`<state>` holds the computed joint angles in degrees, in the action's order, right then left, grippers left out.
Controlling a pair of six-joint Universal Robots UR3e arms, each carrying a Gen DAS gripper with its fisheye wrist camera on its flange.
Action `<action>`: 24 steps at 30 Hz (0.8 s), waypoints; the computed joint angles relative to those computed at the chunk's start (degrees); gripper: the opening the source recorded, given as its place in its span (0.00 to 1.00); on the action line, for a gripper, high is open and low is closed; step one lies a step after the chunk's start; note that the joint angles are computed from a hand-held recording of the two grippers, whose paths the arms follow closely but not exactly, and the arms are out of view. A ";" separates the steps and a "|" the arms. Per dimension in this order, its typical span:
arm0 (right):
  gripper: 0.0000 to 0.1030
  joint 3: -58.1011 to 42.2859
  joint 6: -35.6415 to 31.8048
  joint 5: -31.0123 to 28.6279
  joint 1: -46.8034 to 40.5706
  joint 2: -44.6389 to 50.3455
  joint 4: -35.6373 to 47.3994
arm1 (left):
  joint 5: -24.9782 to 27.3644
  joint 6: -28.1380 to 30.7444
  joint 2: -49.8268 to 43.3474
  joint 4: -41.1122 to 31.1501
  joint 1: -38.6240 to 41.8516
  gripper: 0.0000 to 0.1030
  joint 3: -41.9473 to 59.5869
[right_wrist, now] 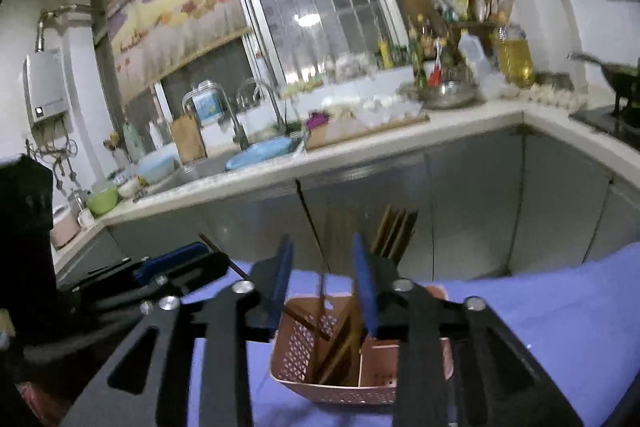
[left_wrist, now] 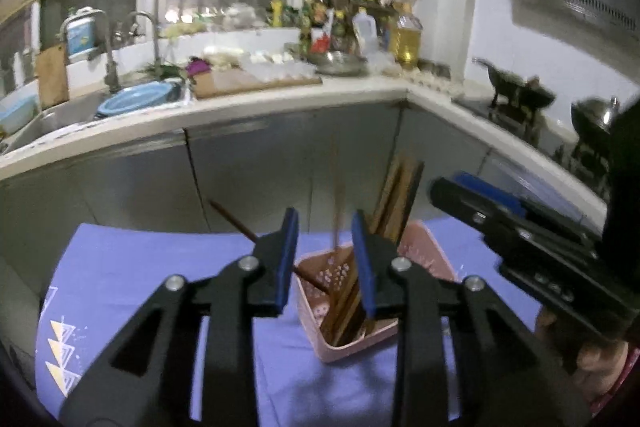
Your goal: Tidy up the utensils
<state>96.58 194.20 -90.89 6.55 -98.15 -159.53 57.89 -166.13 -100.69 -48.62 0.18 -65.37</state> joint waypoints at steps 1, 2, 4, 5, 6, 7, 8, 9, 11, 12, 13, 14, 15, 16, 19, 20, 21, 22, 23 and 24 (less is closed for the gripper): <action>0.34 0.51 0.45 -0.47 0.54 -1.63 -0.12 | -0.94 -0.42 1.40 0.34 0.94 0.25 -0.89; 0.34 0.83 0.94 -0.39 0.55 -2.92 0.05 | -2.71 -1.18 3.90 1.18 2.59 0.26 -2.77; 0.35 3.90 2.74 -0.36 0.82 -7.42 -0.02 | -5.61 -2.01 8.35 2.44 5.15 0.37 -6.78; 0.36 5.54 3.54 -0.10 0.76 -9.60 0.06 | -8.26 -2.29 12.19 3.70 7.51 0.46 -10.93; 0.38 8.12 4.75 -0.54 1.22 -12.42 -0.01 | -9.65 -2.47 14.55 4.42 8.81 0.51 -13.41; 0.39 10.31 5.89 -1.48 1.95 -14.74 0.12 | -11.78 -2.00 18.85 5.26 11.13 0.51 -18.14; 0.42 13.33 7.48 -3.38 3.50 -17.41 0.16 | -12.92 -1.58 21.32 5.34 12.45 0.52 -20.79; 0.44 16.45 8.88 -5.32 5.20 -19.93 0.05 | -14.50 0.19 26.20 4.53 14.98 0.53 -25.83; 0.46 21.21 11.53 -9.65 9.26 -22.89 -0.37 | -15.86 3.14 33.71 1.43 18.51 0.58 -33.06; 0.47 24.87 14.11 -14.16 13.78 -24.31 -0.96 | -16.06 4.57 36.56 -0.50 19.88 0.60 -35.56; 0.47 26.42 15.62 -16.88 16.62 -24.65 -1.05 | -15.76 6.05 39.69 -2.57 21.03 0.61 -38.27; 0.47 28.47 17.86 -20.51 20.43 -24.77 -1.15 | -14.75 7.99 43.79 -4.86 22.33 0.61 -41.82; 0.48 30.50 21.04 -24.93 25.03 -24.54 -1.14 | -13.28 8.77 46.00 -5.43 22.60 0.61 -44.09; 0.48 32.22 24.12 -28.47 28.92 -24.34 -1.13 | -11.80 9.66 48.41 -6.60 22.96 0.63 -46.11; 0.51 35.63 33.26 -36.87 39.37 -22.97 0.17 | -6.46 11.65 53.66 -9.16 22.49 0.72 -51.16; 0.54 36.42 36.47 -38.79 42.37 -22.75 1.23 | -4.77 12.17 55.12 -9.00 22.14 0.76 -52.64; 0.57 36.97 38.20 -39.72 43.88 -22.90 1.89 | -2.11 12.15 56.30 -7.20 20.78 0.82 -54.54; 0.58 37.18 40.65 -41.27 46.04 -22.54 2.73 | -0.76 12.42 57.51 -6.42 20.27 0.85 -55.89; 0.59 37.33 42.55 -42.54 47.76 -22.35 3.33 | -0.47 13.01 59.13 -6.94 20.69 0.88 -56.89; 0.60 37.44 44.42 -43.87 49.75 -21.92 3.63 | -1.22 14.19 61.56 -9.13 22.26 0.92 -57.52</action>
<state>134.02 238.62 -134.77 56.30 -120.07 -155.89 56.67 -151.94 -39.13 -57.76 22.44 -122.89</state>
